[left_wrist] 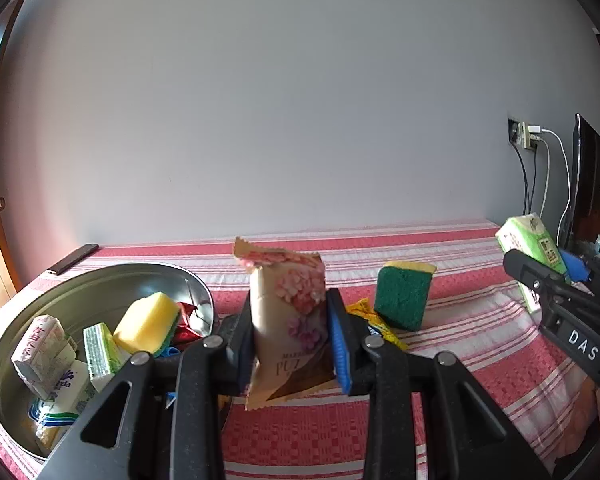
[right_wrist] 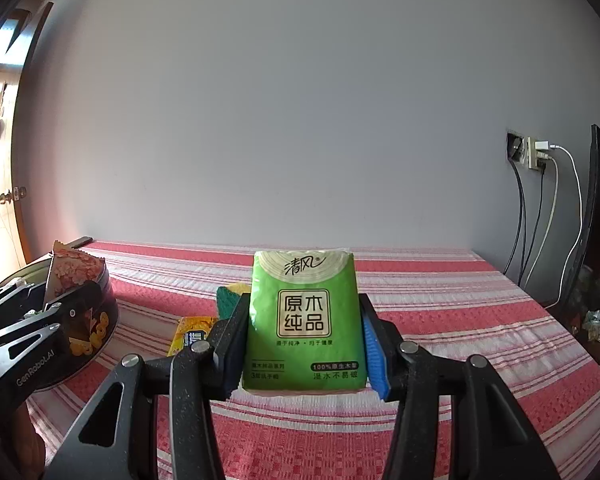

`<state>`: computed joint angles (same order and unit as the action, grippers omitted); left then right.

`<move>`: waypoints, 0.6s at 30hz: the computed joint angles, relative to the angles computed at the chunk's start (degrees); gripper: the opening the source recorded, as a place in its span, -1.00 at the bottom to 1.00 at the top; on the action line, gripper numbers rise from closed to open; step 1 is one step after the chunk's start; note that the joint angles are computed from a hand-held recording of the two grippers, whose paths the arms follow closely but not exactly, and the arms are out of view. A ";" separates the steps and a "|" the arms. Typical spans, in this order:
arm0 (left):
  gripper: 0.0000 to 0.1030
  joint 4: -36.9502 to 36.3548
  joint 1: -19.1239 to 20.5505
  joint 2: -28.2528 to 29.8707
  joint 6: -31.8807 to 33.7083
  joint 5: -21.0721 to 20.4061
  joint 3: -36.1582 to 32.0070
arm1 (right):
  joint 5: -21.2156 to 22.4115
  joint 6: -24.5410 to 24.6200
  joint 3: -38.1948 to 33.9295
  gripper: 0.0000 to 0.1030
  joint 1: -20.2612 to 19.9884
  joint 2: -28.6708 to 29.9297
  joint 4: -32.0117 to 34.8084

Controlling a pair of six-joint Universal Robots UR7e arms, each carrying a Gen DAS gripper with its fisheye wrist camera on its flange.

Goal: Organize objects
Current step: 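Lift and carry the green tissue pack and pink floral pack over the silver tin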

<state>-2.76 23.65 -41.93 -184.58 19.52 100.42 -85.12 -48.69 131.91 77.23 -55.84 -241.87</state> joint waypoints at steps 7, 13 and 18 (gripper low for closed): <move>-0.40 -6.11 -0.75 -1.66 4.45 -1.03 2.49 | 0.62 0.24 0.18 0.01 -0.15 0.20 -0.86; -0.40 -12.07 -1.37 -3.09 8.54 -2.13 4.62 | 0.96 0.29 0.43 0.01 -0.19 0.52 -1.65; -0.40 -15.38 -1.75 -3.94 10.56 -2.63 5.96 | 1.73 0.26 0.49 0.01 -0.42 0.56 -2.18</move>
<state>-18.14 21.89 -45.87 -174.03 16.89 106.39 -83.39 -48.43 132.40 76.81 -55.29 -244.05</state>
